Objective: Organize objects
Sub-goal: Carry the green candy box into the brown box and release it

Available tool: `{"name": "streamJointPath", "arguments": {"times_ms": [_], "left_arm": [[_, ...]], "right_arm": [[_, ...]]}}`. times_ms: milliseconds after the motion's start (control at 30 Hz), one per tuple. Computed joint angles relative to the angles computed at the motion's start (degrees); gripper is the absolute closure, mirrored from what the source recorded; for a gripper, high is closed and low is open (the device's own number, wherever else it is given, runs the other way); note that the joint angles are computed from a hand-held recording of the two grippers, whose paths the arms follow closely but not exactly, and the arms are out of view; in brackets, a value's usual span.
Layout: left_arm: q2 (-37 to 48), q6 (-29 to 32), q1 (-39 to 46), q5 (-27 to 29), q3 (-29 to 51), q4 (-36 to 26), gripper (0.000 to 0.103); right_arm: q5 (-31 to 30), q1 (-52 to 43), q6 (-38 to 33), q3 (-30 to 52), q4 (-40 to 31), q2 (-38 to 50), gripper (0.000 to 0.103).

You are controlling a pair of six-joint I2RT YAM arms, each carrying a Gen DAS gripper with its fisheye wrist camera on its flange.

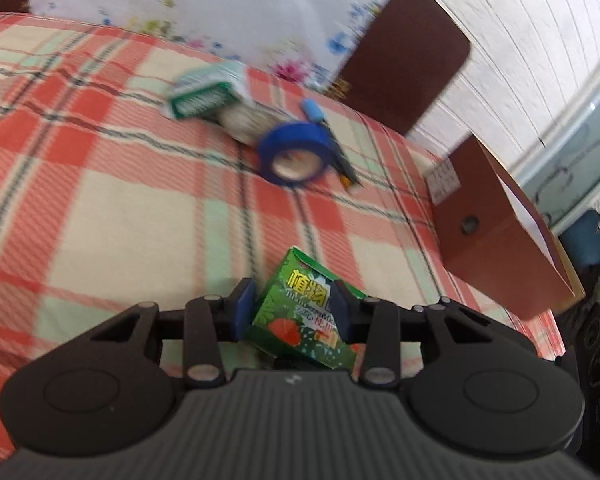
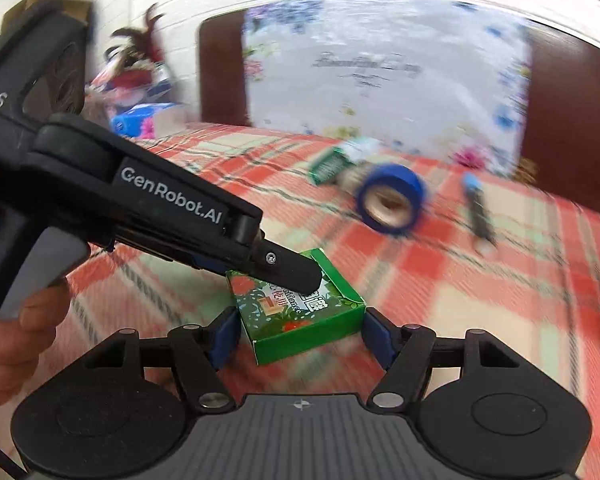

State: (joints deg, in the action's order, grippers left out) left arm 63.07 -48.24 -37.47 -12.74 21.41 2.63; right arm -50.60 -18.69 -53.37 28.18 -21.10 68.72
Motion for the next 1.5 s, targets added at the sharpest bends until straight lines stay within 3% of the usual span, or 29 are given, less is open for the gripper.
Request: {"name": "streamJointPath", "arguments": {"times_ms": [233, 300, 433, 600, 767, 900, 1033, 1100, 1200, 1400, 1500], "left_arm": [[13.0, 2.6, -7.1, 0.2, 13.6, -0.2, 0.060], [16.1, 5.5, -8.5, -0.8, 19.7, -1.9, 0.060], [23.5, 12.1, -10.4, -2.1, 32.9, -4.4, 0.060], [34.7, 18.5, -11.5, -1.8, 49.1, -7.6, 0.060], [45.5, 21.6, -10.9, 0.0, 62.7, -10.7, 0.060], [52.7, 22.5, -9.5, 1.2, 72.1, -14.1, 0.058], [59.7, 22.3, -8.8, -2.0, 80.2, -20.0, 0.056], [59.5, 24.6, -9.3, -4.3, 77.9, -17.3, 0.056], [59.5, 27.8, -10.3, -6.4, 77.1, -16.5, 0.056], [54.3, 24.4, -10.7, -5.2, 71.3, -13.1, 0.056], [48.2, 24.1, -12.5, -7.3, 63.2, -8.2, 0.056]], "right_arm": [[-8.4, -20.2, -13.1, 4.6, -11.8, 3.7, 0.037], [-11.3, -23.7, -12.1, 6.0, -10.9, 3.4, 0.037], [-16.7, -28.8, -3.3, 8.7, -1.4, 4.5, 0.037], [-18.1, -31.0, 13.7, 12.3, 17.1, 10.1, 0.037], [-15.4, -30.5, 24.1, 17.1, 29.1, 18.9, 0.037], [-11.8, -28.1, 28.5, 20.9, 34.6, 25.3, 0.036], [-5.0, -24.4, 32.7, 21.2, 43.0, 30.5, 0.031], [-6.1, -24.5, 35.2, 22.0, 44.2, 32.7, 0.030], [-5.5, -23.7, 38.5, 17.8, 54.2, 33.1, 0.028], [-7.8, -26.9, 36.9, 21.2, 49.9, 34.6, 0.028], [-9.1, -27.7, 41.9, 18.0, 55.1, 31.2, 0.028]]}}
